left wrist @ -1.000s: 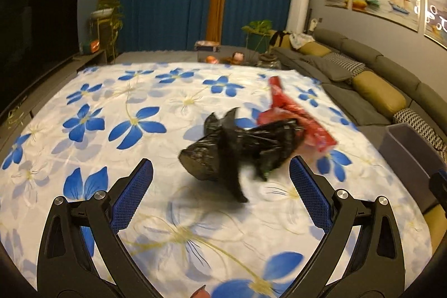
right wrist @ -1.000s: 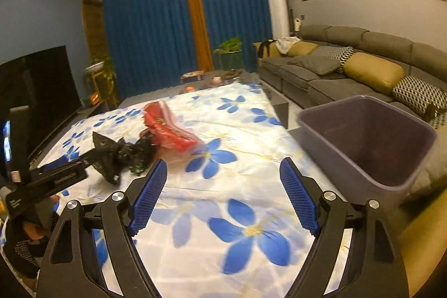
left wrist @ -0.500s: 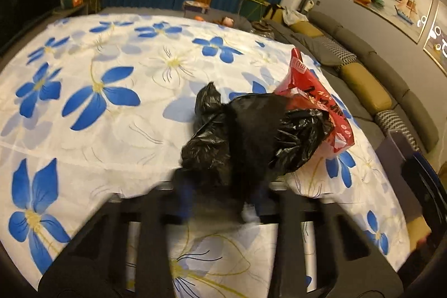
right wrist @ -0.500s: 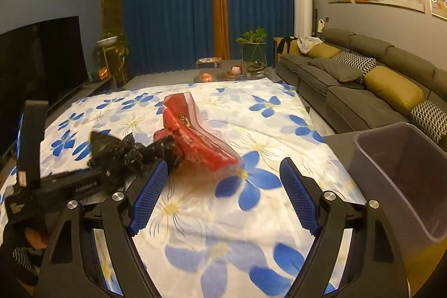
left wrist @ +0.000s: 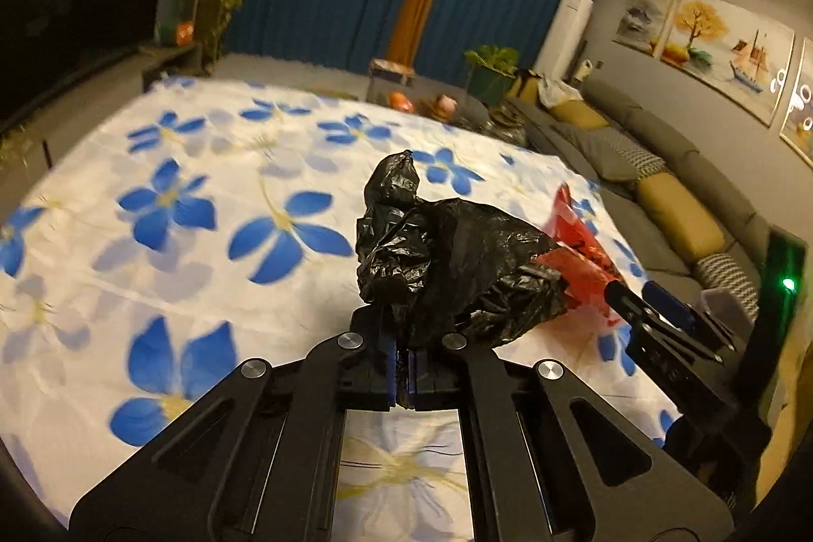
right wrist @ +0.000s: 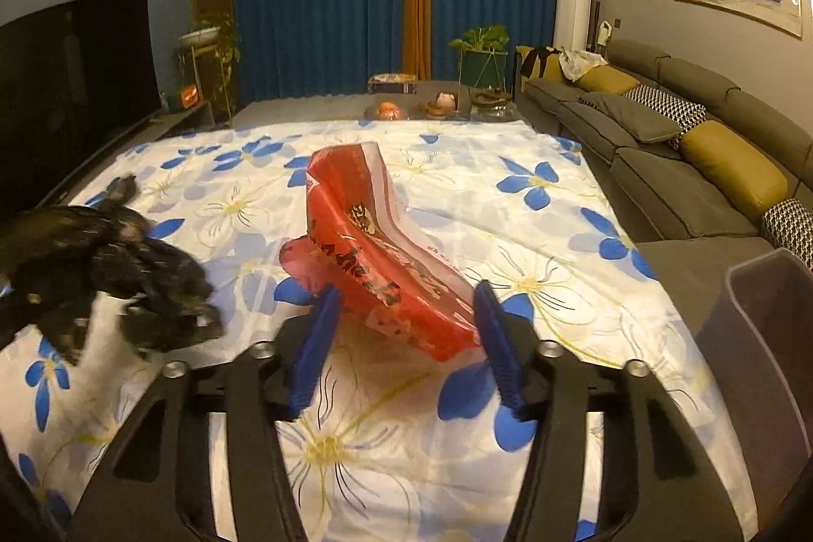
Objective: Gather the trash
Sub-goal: 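Grasp the black plastic bag with the left tool while the right tool grasps the red wrapper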
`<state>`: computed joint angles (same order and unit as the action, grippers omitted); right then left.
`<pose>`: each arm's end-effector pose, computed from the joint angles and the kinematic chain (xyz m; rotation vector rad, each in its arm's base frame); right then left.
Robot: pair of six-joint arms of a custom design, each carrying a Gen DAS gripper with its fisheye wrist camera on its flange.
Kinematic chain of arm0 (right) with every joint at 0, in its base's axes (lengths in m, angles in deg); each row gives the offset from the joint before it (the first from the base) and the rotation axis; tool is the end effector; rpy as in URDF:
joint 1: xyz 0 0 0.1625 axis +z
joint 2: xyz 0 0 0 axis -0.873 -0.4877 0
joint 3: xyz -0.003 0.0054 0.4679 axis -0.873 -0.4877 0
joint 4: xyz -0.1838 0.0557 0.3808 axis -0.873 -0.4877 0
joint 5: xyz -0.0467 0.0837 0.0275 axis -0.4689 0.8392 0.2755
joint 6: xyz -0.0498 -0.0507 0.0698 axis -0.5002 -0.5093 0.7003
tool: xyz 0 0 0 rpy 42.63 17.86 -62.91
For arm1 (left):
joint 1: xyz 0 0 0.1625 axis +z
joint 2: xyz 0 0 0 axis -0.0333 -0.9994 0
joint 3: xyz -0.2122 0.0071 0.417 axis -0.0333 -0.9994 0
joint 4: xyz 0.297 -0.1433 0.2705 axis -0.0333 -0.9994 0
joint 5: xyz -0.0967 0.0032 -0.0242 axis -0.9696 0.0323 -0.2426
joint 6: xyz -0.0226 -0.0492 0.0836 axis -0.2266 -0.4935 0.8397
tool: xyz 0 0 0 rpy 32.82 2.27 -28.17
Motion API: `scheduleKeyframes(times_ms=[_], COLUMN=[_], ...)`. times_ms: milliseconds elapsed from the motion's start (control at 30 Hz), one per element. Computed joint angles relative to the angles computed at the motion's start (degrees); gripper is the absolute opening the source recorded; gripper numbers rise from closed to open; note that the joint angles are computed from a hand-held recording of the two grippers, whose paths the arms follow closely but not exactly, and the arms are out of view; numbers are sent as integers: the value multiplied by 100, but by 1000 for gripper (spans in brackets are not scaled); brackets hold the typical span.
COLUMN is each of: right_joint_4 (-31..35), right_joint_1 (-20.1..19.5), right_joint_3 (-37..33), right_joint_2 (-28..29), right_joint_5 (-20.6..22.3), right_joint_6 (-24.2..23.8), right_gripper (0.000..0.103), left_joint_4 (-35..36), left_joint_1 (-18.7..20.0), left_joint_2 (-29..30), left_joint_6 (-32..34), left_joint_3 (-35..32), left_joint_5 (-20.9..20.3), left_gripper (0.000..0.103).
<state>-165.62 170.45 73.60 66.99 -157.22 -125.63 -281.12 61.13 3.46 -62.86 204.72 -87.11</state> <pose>0.3295 -0.6304 -0.0472 1.0856 -2.3124 0.8660 -0.0477 -0.5137 0.2470 -0.1964 2.0672 -1.4131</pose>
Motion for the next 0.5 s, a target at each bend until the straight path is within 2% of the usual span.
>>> scheduleKeyframes(times_ms=[67,133,300,500], right_joint_4=[135,193,158,-179], right_joint_1=[16,26,35,31], right_joint_3=[-138,-189,-190,76], right_joint_2=[80,111,142,23], right_joint_5=[-75,-119,-136,-40], right_joint_6=[24,3,-85,-156], right_gripper=[40,26,7,4], left_joint_4=[-21,-73,-28,-178], left_joint_1=[-11,-22,-20,-51], left_joint_2=[-36,-9,8,44], left_joint_6=[12,113,102,259], left_joint_3=[22,-2,6,12], left_joint_5=[-43,-35,-95,-114], left_gripper=[1,1,1,1])
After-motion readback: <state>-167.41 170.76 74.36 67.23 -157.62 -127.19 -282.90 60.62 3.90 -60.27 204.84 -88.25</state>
